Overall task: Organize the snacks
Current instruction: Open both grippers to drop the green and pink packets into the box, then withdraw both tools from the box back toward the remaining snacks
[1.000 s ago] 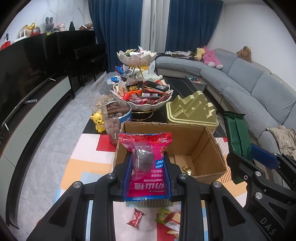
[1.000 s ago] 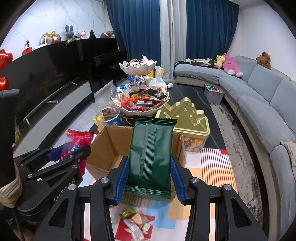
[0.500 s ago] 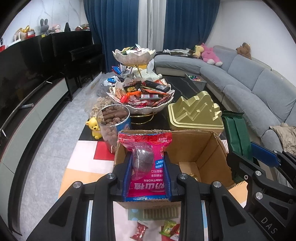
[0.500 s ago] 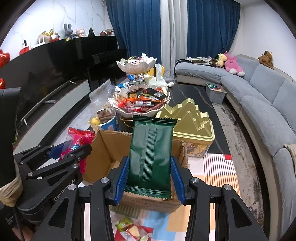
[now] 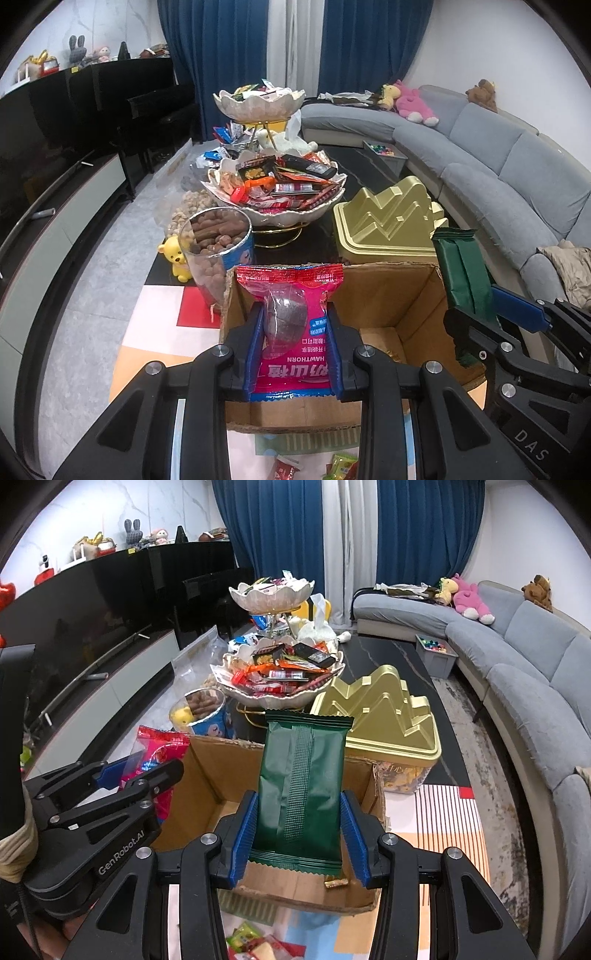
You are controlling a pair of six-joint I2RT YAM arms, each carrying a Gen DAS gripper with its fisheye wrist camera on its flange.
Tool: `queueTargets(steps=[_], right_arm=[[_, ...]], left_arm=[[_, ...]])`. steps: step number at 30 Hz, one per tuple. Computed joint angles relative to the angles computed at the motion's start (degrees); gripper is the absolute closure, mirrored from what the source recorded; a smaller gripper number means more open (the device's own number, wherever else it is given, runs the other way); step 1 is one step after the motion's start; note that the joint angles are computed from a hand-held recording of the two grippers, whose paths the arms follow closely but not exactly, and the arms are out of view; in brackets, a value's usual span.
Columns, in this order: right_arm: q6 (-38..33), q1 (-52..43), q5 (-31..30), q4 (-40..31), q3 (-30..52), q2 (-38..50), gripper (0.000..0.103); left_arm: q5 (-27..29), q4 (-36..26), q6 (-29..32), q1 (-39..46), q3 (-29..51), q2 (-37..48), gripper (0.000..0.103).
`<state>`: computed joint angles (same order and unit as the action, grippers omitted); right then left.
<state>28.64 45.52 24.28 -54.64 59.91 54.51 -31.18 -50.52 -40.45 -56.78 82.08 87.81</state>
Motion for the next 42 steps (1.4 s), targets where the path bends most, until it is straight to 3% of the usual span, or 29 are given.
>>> queueTargets(steps=[4, 6, 8, 13, 20, 30, 42], right_arm=[[-0.90, -1.20, -1.16, 0.78, -0.74, -0.39, 0.057], [-1.14, -1.60, -1.53, 0.84, -0.80, -0.41, 0.056], [-1.23, -1.99, -1.87, 0.78, -0.86, -0.55, 0.049], [-0.64, -1.90, -0.20, 0.16, -0.90, -1.39, 0.027], [0.63, -0.48, 2.12, -1.47, 0.44, -2.08, 0.025], [5.37, 5.64, 7.47, -6.08, 3.02, -2.67, 0.025], [15.98, 17.30, 15.83, -15.99, 7.04, -2.94, 0.025]], left_arm=[[1.01, 0.45, 0.39, 0.21, -0.05, 0.79, 0.071], [0.84, 0.13, 0.14, 0.02, -0.01, 1.16, 0.062], [0.09, -0.19, -0.28, -0.26, -0.10, 1.20, 0.046], [-1.43, -1.58, -1.67, -0.48, -0.16, 0.74, 0.032], [-3.98, -3.71, -2.97, -1.63, 0.18, -0.36, 0.015], [-5.83, -7.53, -5.36, -3.81, 0.64, -2.81, 0.014], [-9.13, -13.24, -9.93, -8.56, 1.76, -5.23, 0.014]])
